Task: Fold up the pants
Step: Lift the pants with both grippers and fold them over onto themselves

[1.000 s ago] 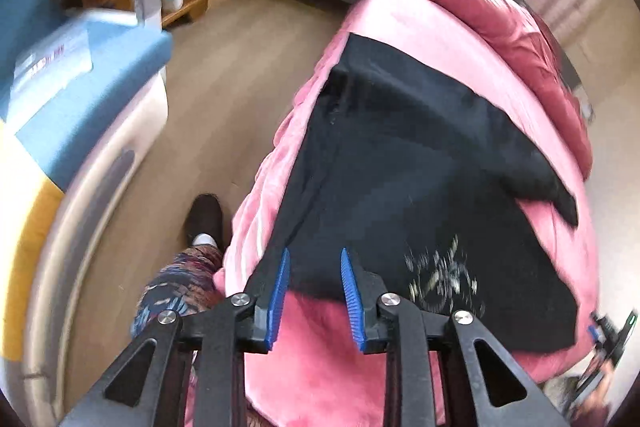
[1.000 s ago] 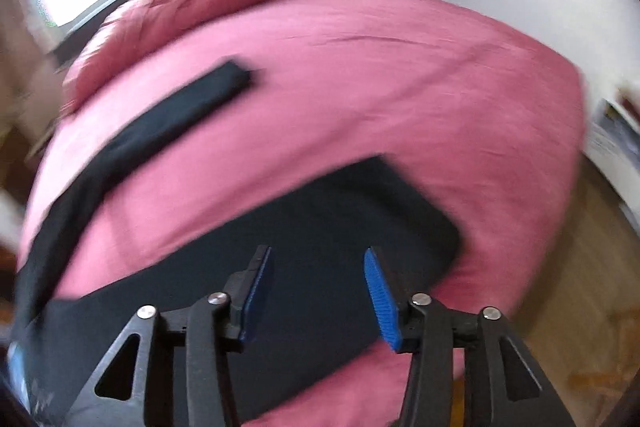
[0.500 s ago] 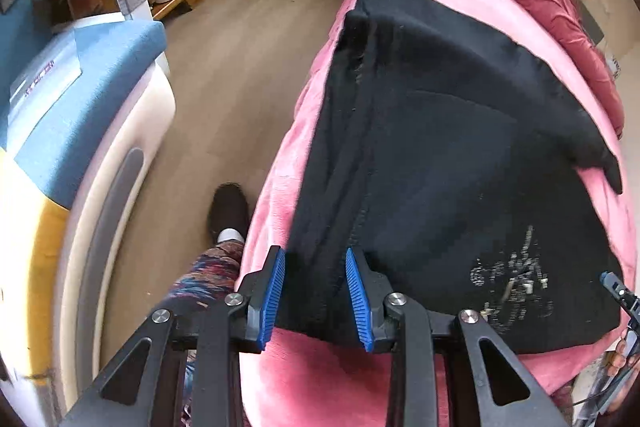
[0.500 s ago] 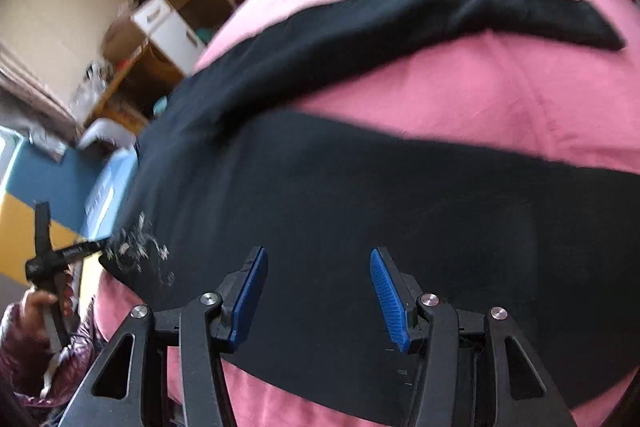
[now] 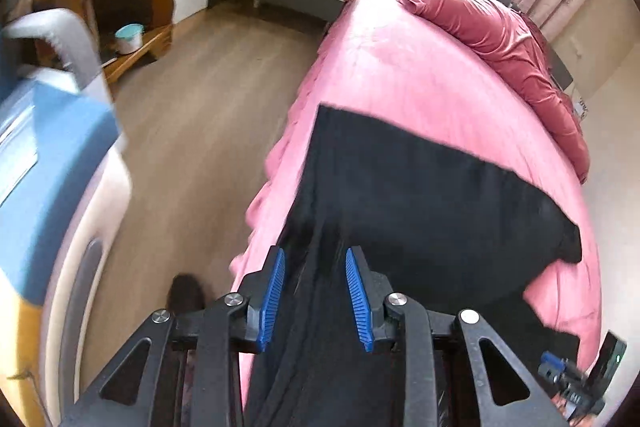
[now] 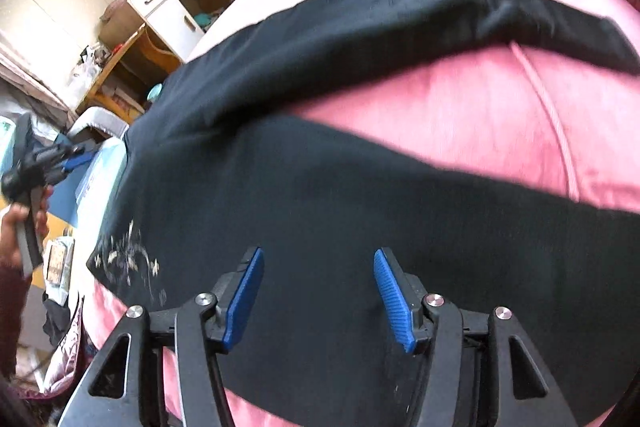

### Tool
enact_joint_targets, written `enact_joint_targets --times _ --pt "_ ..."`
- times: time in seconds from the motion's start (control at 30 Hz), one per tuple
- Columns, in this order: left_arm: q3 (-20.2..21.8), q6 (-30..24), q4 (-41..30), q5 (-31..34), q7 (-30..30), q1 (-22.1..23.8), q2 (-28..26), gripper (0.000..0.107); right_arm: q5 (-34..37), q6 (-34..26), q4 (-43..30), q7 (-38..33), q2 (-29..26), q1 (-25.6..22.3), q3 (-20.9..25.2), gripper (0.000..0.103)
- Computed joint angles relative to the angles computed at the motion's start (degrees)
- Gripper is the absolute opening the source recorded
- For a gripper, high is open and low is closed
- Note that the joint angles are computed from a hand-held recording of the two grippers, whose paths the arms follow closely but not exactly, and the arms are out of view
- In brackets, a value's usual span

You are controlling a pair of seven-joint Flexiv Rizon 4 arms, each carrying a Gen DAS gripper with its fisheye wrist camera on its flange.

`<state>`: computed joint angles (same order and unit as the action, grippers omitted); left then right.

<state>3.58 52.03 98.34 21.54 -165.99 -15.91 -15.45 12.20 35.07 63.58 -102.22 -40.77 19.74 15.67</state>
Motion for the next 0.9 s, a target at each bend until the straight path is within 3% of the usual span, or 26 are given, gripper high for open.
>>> enact_joint_targets --times 0.07,0.2,0.6,0.77,0.9 --pt "-0.3 0.9 -1.9 -2.0 2.7 1.8 -2.0 0.035 -0.3 0.3 -2.0 1.2 -1.1 1.0 -0.2 0.06" --pt "-0.7 3.9 -5.1 -8.9 9.1 5.6 -7.2 0.052 0.0 -0.1 -4.9 1.9 -2.3 1.3 0.0 0.062" --pt "-0.5 10.5 -8.6 -27.2 16.6 11.4 -17.6 0.051 -1.3 -2.4 -12.4 4.7 -6.9 3.5 -1.0 0.067" --pt "1.1 7.3 -13.4 -28.7 17.4 10.6 -20.8 0.05 -2.2 -3.9 -15.0 6.6 -8.8 4.0 -1.8 0.068" --pt "3.0 1.9 -17.7 -25.2 18.9 8.9 -21.9 0.025 -2.7 -4.4 -15.4 7.7 -9.3 3.9 -2.3 0.068"
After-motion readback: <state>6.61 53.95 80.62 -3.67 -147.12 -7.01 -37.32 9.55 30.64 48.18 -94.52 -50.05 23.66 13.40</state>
